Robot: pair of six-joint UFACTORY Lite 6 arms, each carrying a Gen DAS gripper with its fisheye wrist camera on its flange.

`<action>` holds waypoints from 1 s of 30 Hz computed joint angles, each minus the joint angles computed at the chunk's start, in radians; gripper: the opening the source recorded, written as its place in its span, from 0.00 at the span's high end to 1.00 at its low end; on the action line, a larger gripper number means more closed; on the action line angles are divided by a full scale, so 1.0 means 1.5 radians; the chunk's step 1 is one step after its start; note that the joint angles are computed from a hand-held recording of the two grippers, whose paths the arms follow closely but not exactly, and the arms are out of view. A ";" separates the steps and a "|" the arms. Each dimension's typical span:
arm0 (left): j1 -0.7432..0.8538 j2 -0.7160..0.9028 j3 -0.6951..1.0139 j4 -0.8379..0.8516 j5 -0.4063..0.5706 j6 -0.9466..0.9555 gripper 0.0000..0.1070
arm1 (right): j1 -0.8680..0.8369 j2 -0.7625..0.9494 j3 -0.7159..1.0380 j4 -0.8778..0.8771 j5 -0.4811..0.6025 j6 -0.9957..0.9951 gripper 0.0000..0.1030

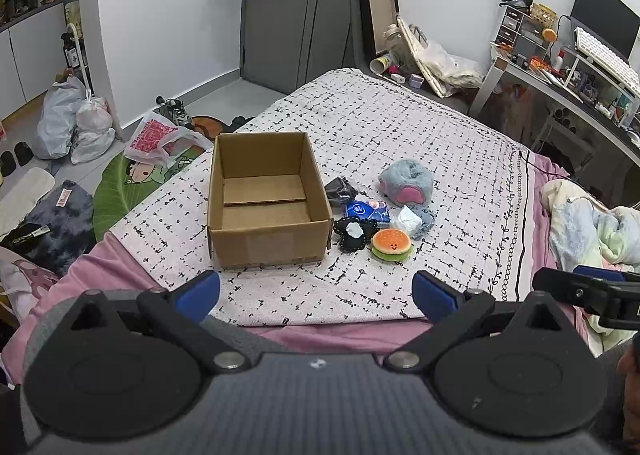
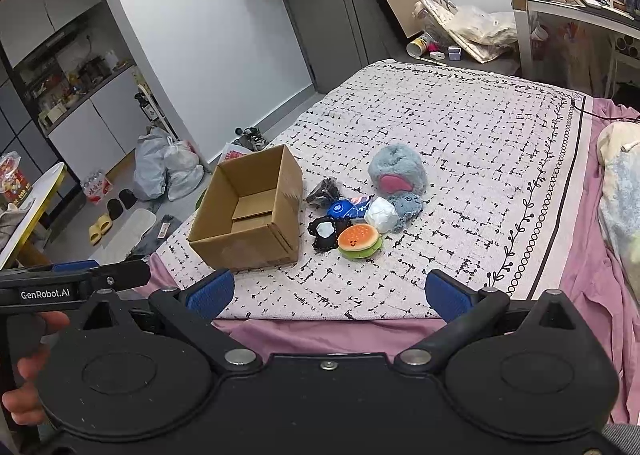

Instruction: Organize soft objects

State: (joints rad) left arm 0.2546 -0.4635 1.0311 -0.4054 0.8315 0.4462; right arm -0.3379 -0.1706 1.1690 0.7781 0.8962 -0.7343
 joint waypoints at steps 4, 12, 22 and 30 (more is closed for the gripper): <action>-0.001 0.004 0.002 0.001 -0.001 -0.001 0.05 | -0.001 0.002 0.000 -0.001 0.000 0.001 0.00; -0.005 0.001 0.000 -0.004 -0.015 -0.005 0.05 | -0.006 0.007 0.002 0.001 0.003 -0.005 0.00; -0.046 0.018 -0.006 0.017 -0.045 -0.036 0.05 | -0.005 0.022 -0.001 0.003 -0.005 -0.022 0.00; -0.075 0.055 -0.013 0.003 -0.103 -0.055 0.05 | -0.014 0.046 0.004 0.030 -0.003 -0.057 0.00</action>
